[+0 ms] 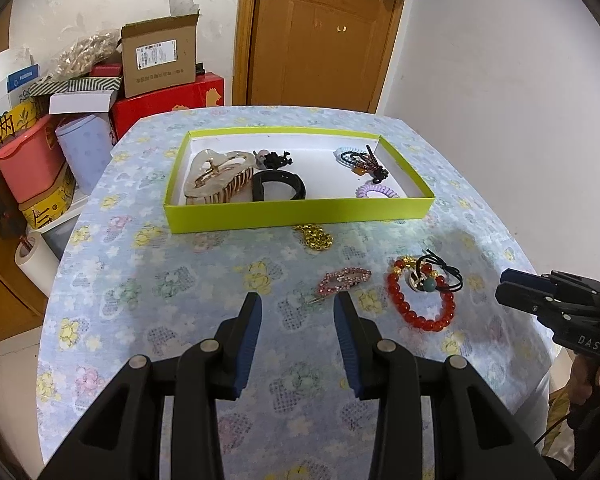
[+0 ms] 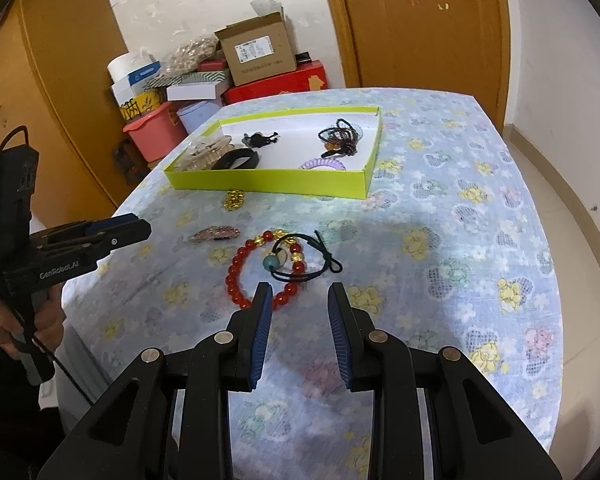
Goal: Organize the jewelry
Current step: 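Grasp the black hair tie on the red bracelet with the right tool, then grasp the gold chain with the left tool while right tool holds hair tie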
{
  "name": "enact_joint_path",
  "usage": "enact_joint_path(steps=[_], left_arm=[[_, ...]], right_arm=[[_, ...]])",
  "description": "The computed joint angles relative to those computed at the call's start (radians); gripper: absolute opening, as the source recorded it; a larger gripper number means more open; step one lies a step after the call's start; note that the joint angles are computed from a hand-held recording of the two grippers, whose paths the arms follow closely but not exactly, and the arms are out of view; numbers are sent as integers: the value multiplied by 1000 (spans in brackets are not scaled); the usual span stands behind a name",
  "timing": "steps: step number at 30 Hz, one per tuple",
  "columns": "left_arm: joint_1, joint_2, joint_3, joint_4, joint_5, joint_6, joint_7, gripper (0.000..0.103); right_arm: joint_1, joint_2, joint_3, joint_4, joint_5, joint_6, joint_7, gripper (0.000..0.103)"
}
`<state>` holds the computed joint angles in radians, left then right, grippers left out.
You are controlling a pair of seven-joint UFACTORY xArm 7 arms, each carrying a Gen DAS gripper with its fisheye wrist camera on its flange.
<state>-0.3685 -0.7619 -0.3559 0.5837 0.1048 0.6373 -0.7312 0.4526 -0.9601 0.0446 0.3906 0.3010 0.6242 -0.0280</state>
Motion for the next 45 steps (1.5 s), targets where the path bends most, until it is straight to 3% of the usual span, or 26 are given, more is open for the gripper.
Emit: enact_joint_path(steps=[15,20,23,25,35,39,45], left_arm=[[46,180,24,78,23,-96,2,39],[46,265,42,115,19,-123,6,39],[47,314,48,137,22,-131,3,39],[48,348,50,157,28,-131,-2,39],[61,437,17,229,163,-90,-69,39],[65,451,-13,255,274,-29,-113,31],[26,451,17,260,276,-13,-79,15]], right_arm=[[30,178,-52,53,90,-49,-12,28],[24,229,-50,74,124,-53,-14,19],[11,250,-34,85,123,-58,-9,5],[-2,263,-21,92,109,-57,-2,2],[-28,255,9,85,45,-84,15,0],[-22,239,-5,80,42,-92,11,0],[-15,220,-18,69,48,-97,8,0]])
